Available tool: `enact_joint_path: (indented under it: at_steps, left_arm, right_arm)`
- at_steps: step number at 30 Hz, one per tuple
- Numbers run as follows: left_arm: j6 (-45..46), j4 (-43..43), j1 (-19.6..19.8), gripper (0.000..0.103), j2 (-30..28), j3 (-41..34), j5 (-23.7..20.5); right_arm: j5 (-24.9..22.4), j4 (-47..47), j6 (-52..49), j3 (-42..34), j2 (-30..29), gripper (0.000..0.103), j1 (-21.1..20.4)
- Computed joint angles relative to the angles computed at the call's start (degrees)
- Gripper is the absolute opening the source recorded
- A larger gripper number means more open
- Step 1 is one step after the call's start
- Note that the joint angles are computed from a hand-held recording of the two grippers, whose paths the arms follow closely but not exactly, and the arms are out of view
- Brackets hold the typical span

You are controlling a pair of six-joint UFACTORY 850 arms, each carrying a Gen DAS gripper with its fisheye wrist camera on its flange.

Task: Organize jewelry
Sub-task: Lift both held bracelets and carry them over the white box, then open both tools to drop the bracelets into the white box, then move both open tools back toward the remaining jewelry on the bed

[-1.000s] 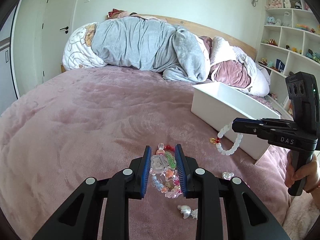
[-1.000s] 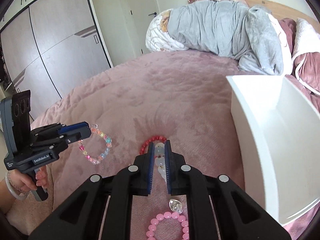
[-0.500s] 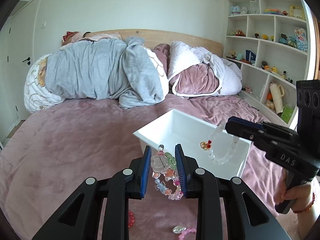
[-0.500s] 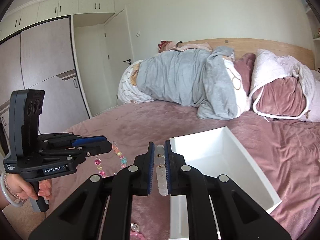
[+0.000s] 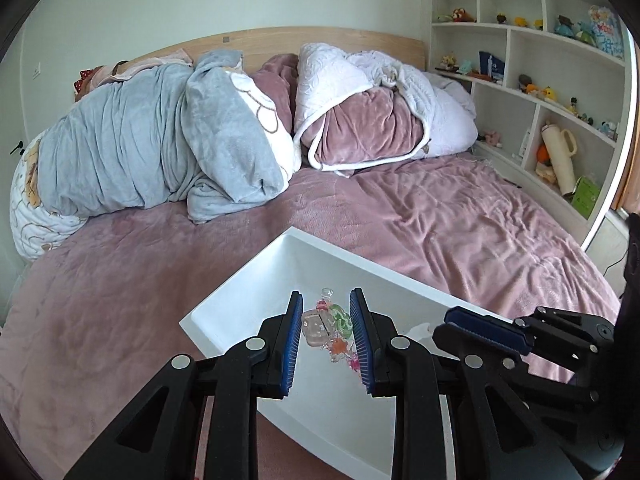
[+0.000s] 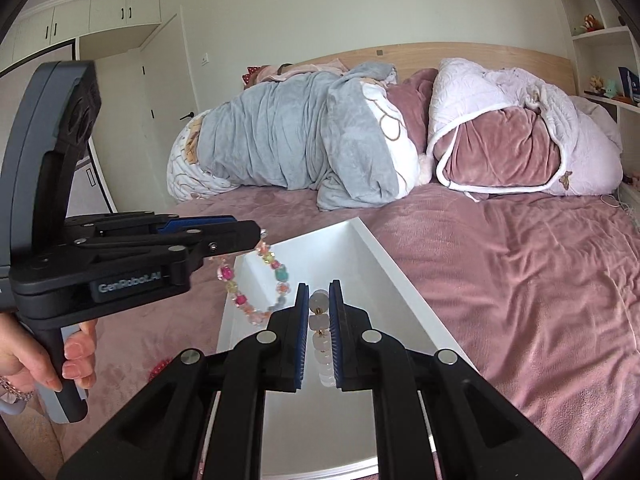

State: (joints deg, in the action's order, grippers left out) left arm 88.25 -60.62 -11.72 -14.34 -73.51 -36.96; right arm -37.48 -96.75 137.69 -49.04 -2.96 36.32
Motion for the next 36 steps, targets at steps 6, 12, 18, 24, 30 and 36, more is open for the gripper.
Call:
enact_joint_path:
  at_steps: [6, 12, 18, 24, 30, 36]
  left_arm:
    - [-10.0, 6.9, -2.2, 0.031, -4.3, -3.8, 3.0]
    - [-6.2, 6.0, -2.0, 0.056, -4.6, -2.8, 6.4]
    - [9.7, -9.8, 1.8, 0.079, -1.1, 0.5, 5.6]
    - [24.5, -22.9, 8.0, 0.092, 2.9, 4.2, 3.7]
    - [28.2, -23.6, 14.1, 0.094, 4.7, 5.7, 2.6]
    - [31.7, -24.4, 19.9, 0.096, 6.3, 8.5, 0.0]
  right_arm:
    - [2.2, -1.4, 1.7, 0.0, -1.2, 0.012, -1.2]
    - [1.1, -1.6, 1.5, -0.3, -1.4, 0.02, -0.7]
    - [-4.1, -3.4, 3.6, 0.6, -0.6, 0.063, 1.2]
    - [-8.9, -6.2, 4.9, 1.0, 0.3, 0.075, 3.9]
    - [-10.5, -5.3, 0.6, -1.1, -1.1, 0.086, 6.4]
    - [-11.3, -4.9, -2.6, -2.9, -2.6, 0.087, 9.0]
